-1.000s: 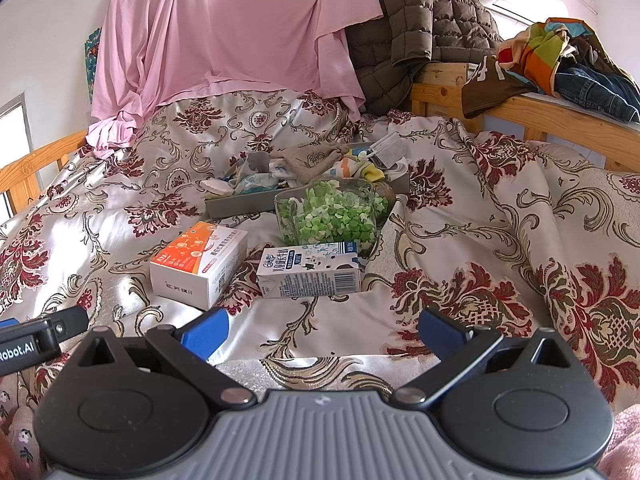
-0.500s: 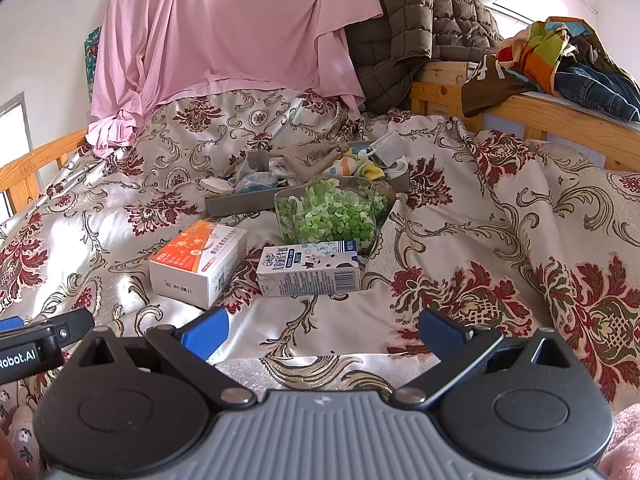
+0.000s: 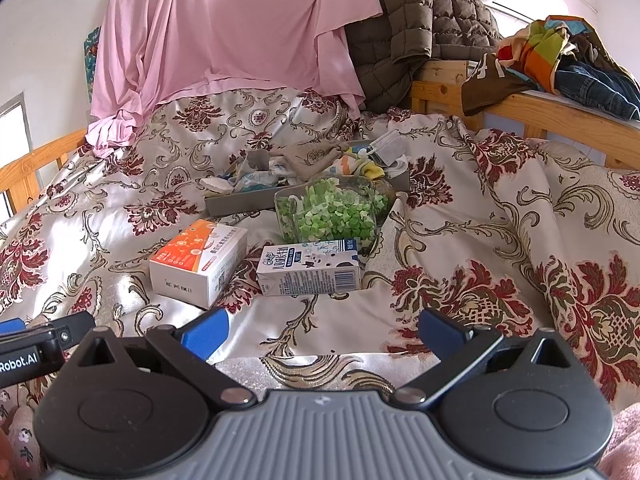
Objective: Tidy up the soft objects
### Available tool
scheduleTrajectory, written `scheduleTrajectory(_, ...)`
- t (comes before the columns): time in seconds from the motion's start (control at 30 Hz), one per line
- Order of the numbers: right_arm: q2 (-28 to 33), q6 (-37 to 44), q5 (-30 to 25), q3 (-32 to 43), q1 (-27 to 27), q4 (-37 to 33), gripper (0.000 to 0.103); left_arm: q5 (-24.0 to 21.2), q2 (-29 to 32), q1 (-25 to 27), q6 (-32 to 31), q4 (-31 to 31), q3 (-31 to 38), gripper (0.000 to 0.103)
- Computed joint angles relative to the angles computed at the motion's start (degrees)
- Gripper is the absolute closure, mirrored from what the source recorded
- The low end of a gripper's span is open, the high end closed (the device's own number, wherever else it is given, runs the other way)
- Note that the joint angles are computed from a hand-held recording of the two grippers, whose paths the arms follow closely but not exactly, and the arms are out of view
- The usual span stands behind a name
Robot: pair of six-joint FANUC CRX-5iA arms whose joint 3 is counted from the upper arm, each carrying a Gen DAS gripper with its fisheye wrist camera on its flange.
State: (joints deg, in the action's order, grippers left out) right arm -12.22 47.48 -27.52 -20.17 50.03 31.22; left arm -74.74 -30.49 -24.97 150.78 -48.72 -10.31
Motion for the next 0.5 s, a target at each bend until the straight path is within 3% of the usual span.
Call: scheduleTrajectory(0.5,0.0,0.4,-0.1,0.1,0.0,-0.3,0.000,-0.1,0.0,0.2,-0.1,0.2,-0.1,0.001)
